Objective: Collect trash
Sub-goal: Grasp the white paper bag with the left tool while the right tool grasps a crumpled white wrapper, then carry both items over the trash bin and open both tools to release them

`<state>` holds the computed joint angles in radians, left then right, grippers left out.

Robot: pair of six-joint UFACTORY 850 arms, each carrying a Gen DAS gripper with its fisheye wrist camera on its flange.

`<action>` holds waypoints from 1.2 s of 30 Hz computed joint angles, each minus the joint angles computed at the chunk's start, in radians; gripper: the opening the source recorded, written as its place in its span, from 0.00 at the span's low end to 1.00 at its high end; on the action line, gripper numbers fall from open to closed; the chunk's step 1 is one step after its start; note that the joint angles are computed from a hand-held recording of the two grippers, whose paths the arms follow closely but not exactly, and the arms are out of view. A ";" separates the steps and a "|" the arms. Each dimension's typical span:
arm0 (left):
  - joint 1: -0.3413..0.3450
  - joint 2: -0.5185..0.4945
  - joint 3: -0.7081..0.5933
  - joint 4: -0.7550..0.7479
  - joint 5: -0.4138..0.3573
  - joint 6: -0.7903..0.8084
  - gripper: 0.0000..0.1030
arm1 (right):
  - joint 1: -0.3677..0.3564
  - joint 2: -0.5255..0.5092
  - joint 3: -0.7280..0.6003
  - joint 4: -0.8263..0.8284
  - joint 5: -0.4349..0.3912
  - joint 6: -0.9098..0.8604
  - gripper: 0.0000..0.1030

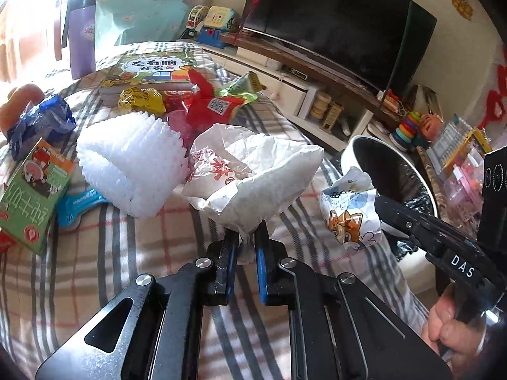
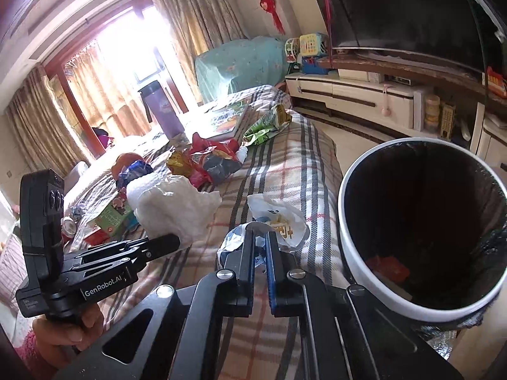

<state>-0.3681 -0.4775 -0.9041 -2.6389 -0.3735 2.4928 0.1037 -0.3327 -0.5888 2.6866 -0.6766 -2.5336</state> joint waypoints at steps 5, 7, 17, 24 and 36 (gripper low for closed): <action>-0.013 0.030 0.030 0.002 -0.016 -0.001 0.09 | -0.006 0.032 0.033 0.008 -0.015 -0.008 0.05; -0.022 0.042 0.039 -0.002 -0.021 0.007 0.09 | -0.013 0.045 0.047 0.011 -0.021 -0.009 0.05; -0.075 0.062 0.042 0.030 -0.027 -0.006 0.09 | -0.066 0.122 0.119 0.044 -0.048 -0.033 0.05; -0.119 0.060 0.019 0.052 -0.008 -0.014 0.09 | -0.119 0.139 0.147 0.047 -0.056 -0.026 0.05; -0.180 0.025 -0.055 0.102 0.030 -0.039 0.09 | -0.210 0.147 0.162 0.029 -0.071 -0.018 0.05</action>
